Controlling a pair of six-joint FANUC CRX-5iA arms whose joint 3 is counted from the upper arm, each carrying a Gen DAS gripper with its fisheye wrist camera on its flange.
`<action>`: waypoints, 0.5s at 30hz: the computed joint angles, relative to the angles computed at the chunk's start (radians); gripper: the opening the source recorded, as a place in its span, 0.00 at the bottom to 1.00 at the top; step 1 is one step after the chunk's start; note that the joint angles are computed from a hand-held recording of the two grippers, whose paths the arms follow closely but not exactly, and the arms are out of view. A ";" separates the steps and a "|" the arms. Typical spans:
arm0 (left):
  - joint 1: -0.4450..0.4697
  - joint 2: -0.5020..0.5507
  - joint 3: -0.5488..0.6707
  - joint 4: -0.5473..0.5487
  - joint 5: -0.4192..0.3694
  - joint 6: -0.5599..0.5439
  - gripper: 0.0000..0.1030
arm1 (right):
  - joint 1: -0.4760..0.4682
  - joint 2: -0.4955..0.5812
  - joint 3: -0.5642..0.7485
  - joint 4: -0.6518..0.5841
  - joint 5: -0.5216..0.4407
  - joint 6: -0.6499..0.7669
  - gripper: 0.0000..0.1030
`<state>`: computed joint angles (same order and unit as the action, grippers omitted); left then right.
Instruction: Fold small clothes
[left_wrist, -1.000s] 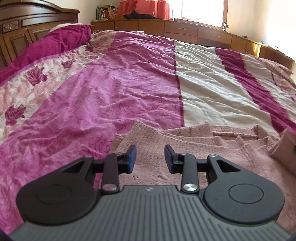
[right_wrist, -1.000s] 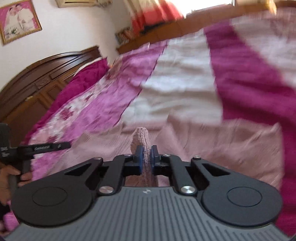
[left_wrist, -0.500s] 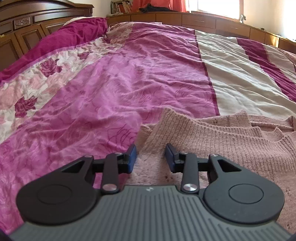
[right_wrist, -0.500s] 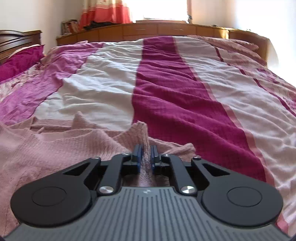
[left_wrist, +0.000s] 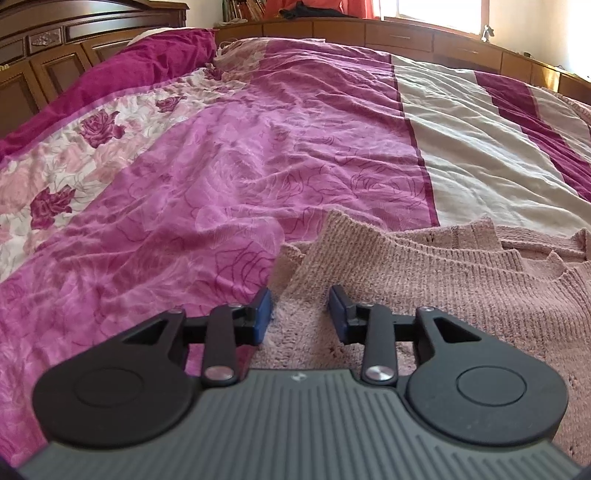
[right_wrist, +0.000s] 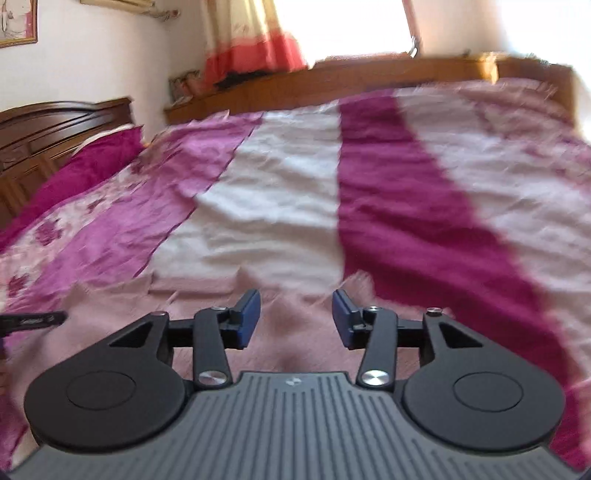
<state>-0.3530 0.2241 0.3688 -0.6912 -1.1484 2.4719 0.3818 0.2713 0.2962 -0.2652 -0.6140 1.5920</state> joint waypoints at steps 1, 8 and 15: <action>0.001 0.001 0.003 0.000 -0.006 -0.002 0.42 | 0.015 0.013 -0.001 0.072 -0.015 -0.060 0.53; 0.016 -0.021 -0.009 0.047 -0.005 -0.009 0.43 | 0.017 0.025 -0.018 0.118 -0.003 -0.128 0.63; 0.002 -0.054 -0.010 0.075 -0.040 -0.053 0.47 | 0.011 -0.018 -0.057 0.096 0.036 -0.197 0.74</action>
